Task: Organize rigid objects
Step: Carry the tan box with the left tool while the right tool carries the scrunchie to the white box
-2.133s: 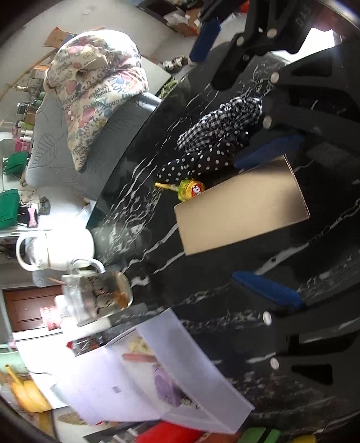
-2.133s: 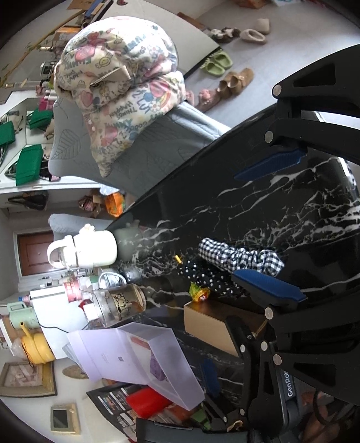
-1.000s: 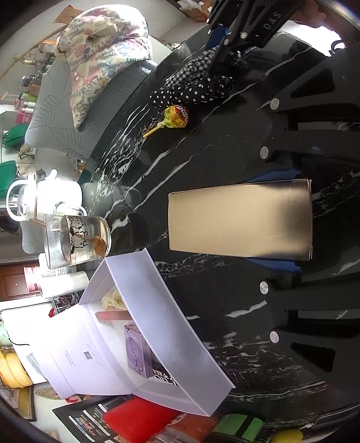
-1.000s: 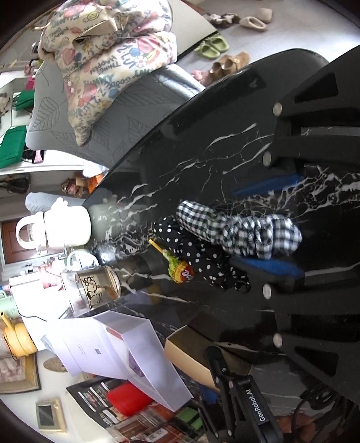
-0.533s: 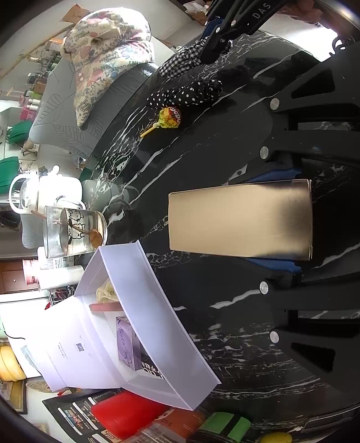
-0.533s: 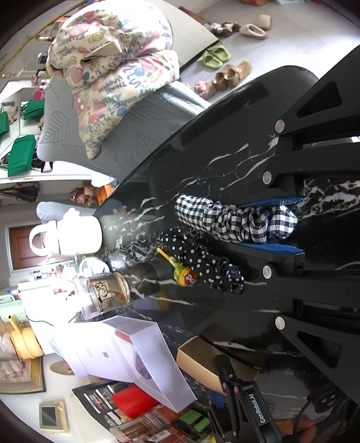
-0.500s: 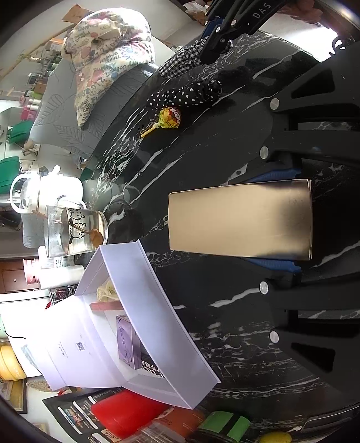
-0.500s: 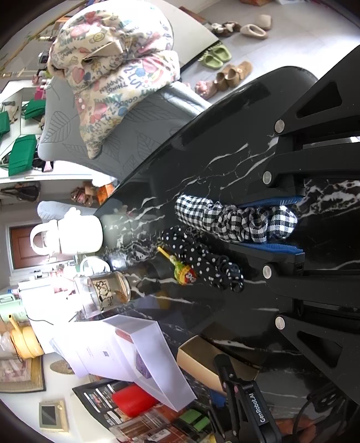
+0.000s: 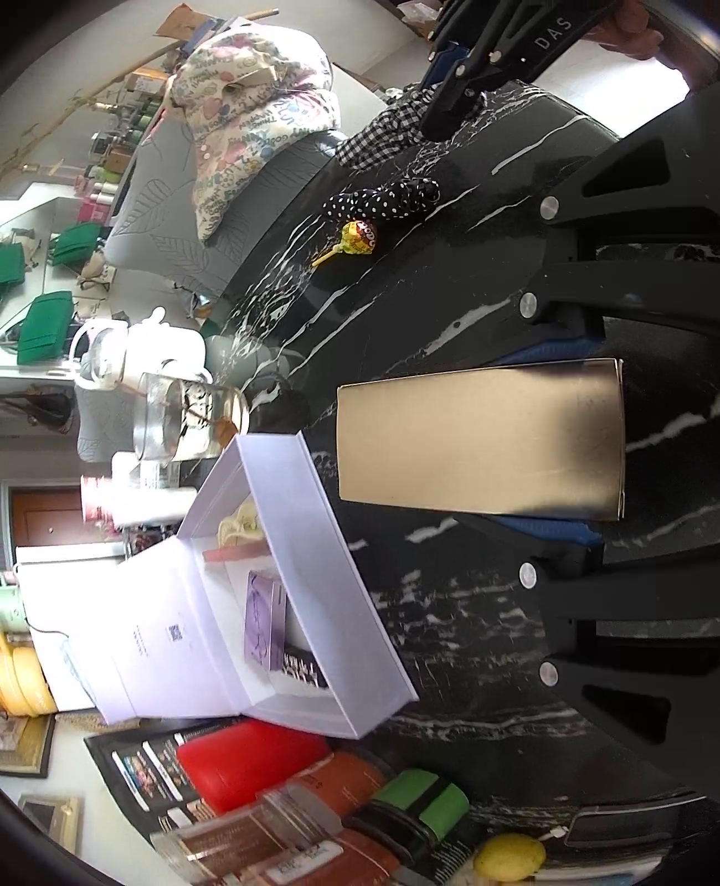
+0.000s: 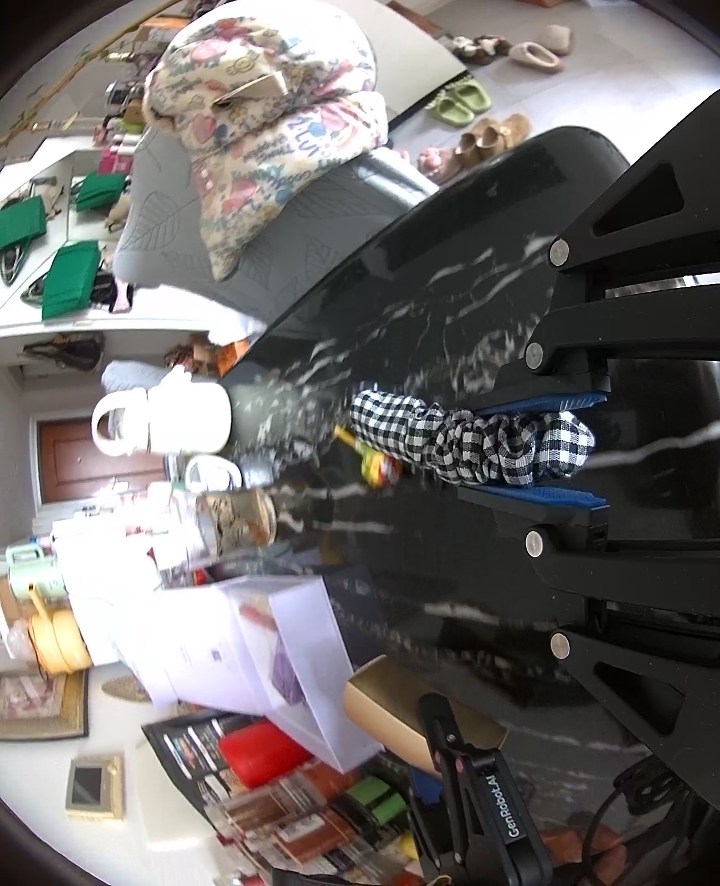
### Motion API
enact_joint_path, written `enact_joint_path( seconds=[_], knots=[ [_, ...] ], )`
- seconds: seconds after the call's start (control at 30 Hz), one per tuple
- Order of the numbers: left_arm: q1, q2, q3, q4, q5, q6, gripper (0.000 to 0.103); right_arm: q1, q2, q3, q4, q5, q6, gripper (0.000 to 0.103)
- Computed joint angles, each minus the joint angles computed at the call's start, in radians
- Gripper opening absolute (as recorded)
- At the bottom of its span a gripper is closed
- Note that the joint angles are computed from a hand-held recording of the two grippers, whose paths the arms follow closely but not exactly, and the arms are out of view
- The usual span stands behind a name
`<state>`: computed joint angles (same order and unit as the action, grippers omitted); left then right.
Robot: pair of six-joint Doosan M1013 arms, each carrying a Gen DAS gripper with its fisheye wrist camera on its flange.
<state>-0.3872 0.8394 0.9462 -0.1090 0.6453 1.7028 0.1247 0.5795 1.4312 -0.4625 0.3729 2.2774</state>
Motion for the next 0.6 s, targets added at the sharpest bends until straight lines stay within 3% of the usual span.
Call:
enact_joint_path(
  seconds=[0.3, 0.6],
  knots=[
    [0.022, -0.058, 0.088, 0.048, -0.079, -0.089, 0.044, 0.025, -0.002, -0.008, 0.139, -0.052, -0.163, 0.022],
    [0.038, -0.086, 0.13, 0.076, -0.1, -0.158, 0.044, 0.05, 0.018, -0.048, 0.362, -0.043, -0.432, 0.022]
  ],
)
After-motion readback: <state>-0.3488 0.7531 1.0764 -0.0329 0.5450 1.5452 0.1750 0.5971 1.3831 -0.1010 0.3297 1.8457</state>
